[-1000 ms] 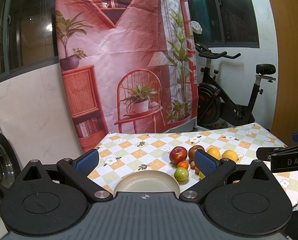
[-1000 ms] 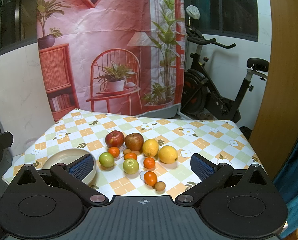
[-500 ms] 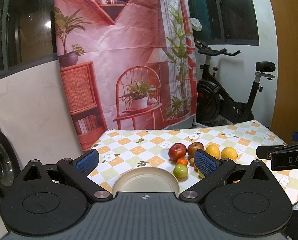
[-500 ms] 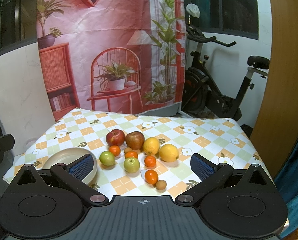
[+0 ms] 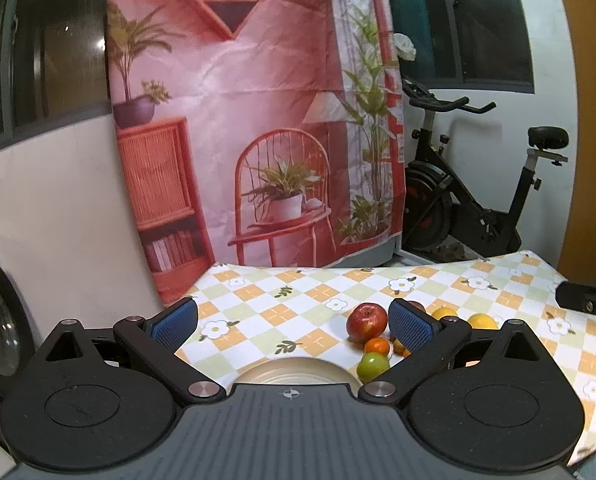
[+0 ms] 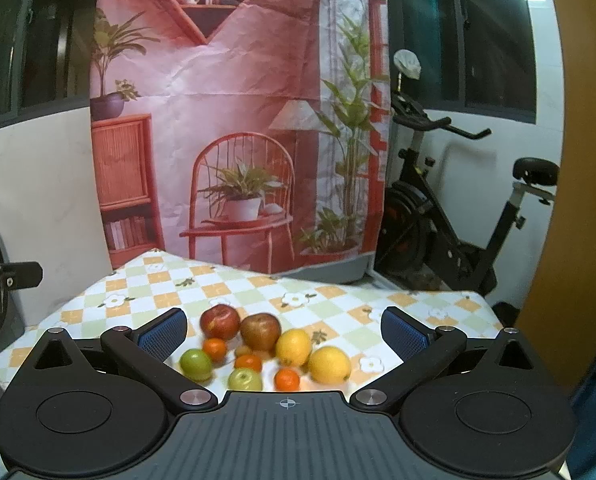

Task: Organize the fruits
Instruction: 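Move the right tool toward the brown kiwi while the left tool approaches a green apple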

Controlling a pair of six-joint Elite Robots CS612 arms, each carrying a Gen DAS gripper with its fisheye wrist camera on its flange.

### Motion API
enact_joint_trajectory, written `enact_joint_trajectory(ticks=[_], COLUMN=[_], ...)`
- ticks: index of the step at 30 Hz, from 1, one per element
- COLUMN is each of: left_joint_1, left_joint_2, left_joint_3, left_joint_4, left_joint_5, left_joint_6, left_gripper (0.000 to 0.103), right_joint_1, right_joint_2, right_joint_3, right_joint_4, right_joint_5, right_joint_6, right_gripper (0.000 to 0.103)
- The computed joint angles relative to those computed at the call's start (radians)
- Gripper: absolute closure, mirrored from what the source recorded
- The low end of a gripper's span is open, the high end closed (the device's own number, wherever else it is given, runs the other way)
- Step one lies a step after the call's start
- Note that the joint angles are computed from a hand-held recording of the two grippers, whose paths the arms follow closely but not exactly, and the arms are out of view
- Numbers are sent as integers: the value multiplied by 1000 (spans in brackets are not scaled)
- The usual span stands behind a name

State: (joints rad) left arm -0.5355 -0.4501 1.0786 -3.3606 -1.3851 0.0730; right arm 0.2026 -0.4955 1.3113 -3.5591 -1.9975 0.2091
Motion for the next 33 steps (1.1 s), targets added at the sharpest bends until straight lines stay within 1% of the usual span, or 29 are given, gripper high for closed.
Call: enact_joint_trajectory(ticks=[3,5,7,9,12,15,18,20,21,23,24,26,29,33], left_joint_1=[4,7,11,14,19,24,27,30,33,42,47,51,54,57], left_joint_2=[34,59,85,110,144,183,211,225,232,257,269,291,314,327], left_joint_3=[-63,-108,-154,-199,-256,-319,-375,-408,-425,-479,-505,-538,-567,-587], left_joint_4=[40,70,98,134,172,198,253,299,322,378,399,393,362,376], left_joint_5=[-31,-62,-92,-119,-146,-161,-176,-194,-206,-251,-274,-290,-292,-312], left_joint_6=[-9,-13,-12,-18,-41,-55,-51,-60,-73,-108,-124,-142,-133,-156], left_gripper=[2,4,8,11,12,13,16,17,17,18,19,20,20,20], right_joint_1=[-23,-31,-41,-54,-68,-77,-86,-88,-91,-96,-95,-95,-93,-89], right_joint_2=[28,50,71,91,119,147,172,184,186,189,191,194,200,198], right_joint_3=[-28,-53,-80,-100,-131,-163,-188,-202,-204,-212,-215,-222,-227,-211], right_joint_4=[-24,-22,-4,-1,23,49,61,76,86,112,118,139,152,181], right_joint_5=[31,14,10,29,47,64,95,113,135,181,188,205,216,228], right_joint_6=[-6,-11,-9,8,35,71,97,87,79,58,52,40,28,-5], right_gripper=[0,0,0,0,0,0,0,0,0,0,0,0,0,1])
